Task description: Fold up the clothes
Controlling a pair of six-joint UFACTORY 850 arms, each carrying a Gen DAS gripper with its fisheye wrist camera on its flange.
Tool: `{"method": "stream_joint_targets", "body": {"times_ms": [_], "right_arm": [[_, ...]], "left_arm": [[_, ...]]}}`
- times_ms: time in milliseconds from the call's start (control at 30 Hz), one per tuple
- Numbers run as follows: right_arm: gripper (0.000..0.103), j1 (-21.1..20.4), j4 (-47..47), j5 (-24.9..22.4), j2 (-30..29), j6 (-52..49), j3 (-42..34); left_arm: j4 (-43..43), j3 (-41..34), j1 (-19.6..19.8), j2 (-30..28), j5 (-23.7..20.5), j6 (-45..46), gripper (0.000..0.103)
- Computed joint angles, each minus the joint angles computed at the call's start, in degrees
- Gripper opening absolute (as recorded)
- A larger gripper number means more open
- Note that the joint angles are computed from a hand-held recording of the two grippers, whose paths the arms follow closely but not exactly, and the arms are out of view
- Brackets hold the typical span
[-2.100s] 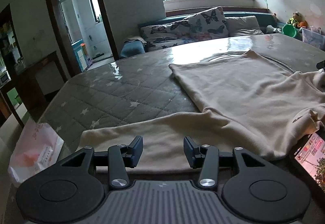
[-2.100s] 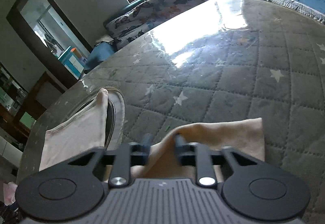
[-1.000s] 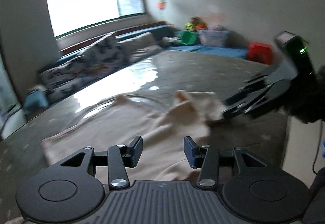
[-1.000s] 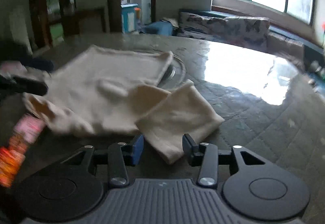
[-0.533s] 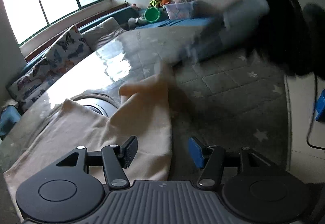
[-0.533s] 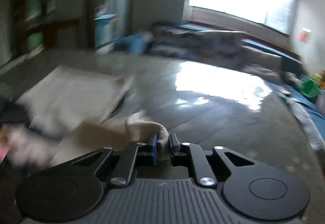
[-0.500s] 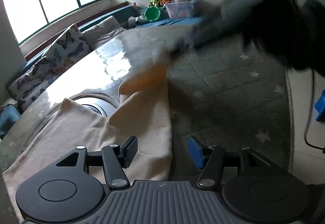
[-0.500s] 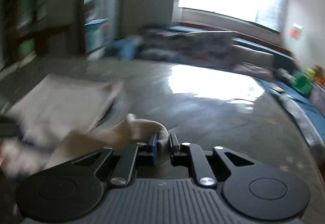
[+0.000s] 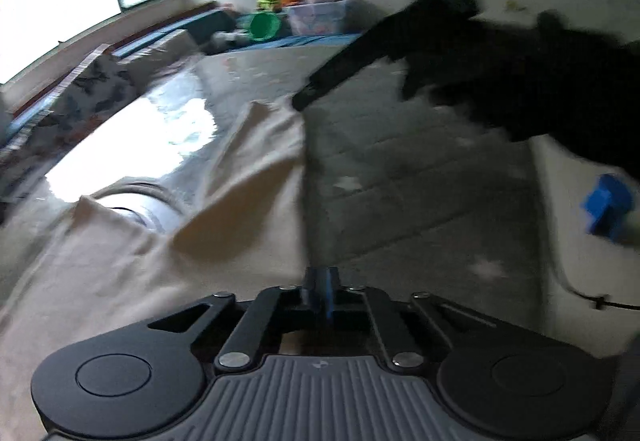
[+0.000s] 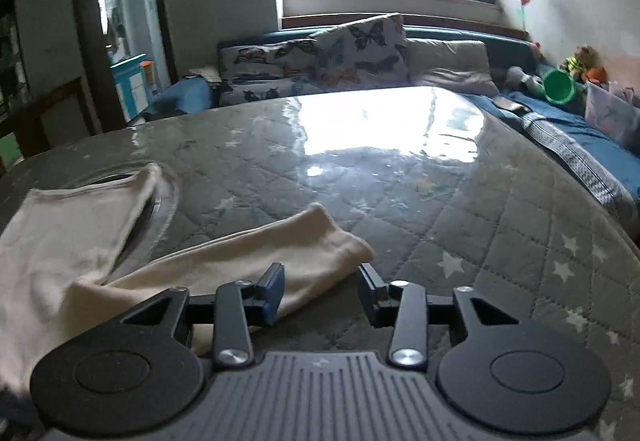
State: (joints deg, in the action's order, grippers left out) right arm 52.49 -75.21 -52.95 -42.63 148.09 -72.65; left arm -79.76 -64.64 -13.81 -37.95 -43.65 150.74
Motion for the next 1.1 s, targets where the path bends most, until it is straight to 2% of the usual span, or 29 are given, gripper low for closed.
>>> {"method": "stream_joint_targets", "body": {"times_ms": [100,133,233,300,333,367,400,500,567,633,700,733,767,900,1100], "right_arm": [[0.048,-1.18,-0.32,0.51,0.25,3.61,1.12],[0.048,-1.45,-0.67,0.73,0.44,5.35,1.69],[0.049,-2.24,-1.20,0.82,-0.28,7.40,1.50],[0.047,-2.54,-0.80,0.20,-1.10,6.32,0.64],[0.044,-2.58,0.16,-0.34,-1.59,4.53,-0.18],[0.029,-2.62,1.09,-0.91,-2.07,2.76,-1.01],[0.020,-2.65,1.83,-1.45,-2.48,1.39,-1.69],[0.012,-2.59,2.04,-2.19,-2.51,2.30,-1.68],[0.010,-2.37,1.15,-1.92,-1.72,5.45,-0.52],[0.009,-2.00,-0.44,-1.51,-0.60,9.71,1.06],[0.009,-1.20,-3.65,-1.48,0.99,15.36,3.21],[0.009,-0.70,-5.02,-1.80,1.66,17.46,3.89],[0.009,-0.15,-6.28,-2.29,2.13,18.93,4.22],[0.009,1.93,-10.66,-4.49,3.02,20.98,3.47],[0.009,4.01,-18.42,-5.43,1.35,18.18,-2.69]], "left_arm": [[-2.75,1.80,0.43,1.14,-0.24,4.43,0.002],[-3.89,2.01,0.47,1.33,-0.45,4.82,0.006],[-8.22,1.73,-0.18,1.39,0.23,4.05,0.007],[-11.24,1.46,-0.71,1.37,0.85,3.42,0.016],[-10.73,1.06,-1.02,1.09,1.66,2.26,0.019],[-9.23,0.52,-1.35,0.67,2.65,0.62,0.019],[-7.65,-0.04,-1.68,0.24,3.60,-1.11,0.019],[-6.54,0.78,-1.05,0.44,3.30,-0.43,0.020],[-5.01,0.70,-0.02,0.90,2.34,-2.71,0.026],[-6.96,1.09,1.79,1.76,0.78,-2.17,0.030],[-10.07,1.30,3.99,2.57,-1.00,-1.80,0.043],[-11.92,1.45,5.43,3.00,-1.99,-1.95,0.054],[-13.80,1.63,6.89,3.45,-2.89,-2.18,0.057],[-21.83,2.09,11.94,4.47,-3.34,-2.69,0.057],[-40.53,2.88,17.53,4.61,4.33,1.67,0.060]]}}
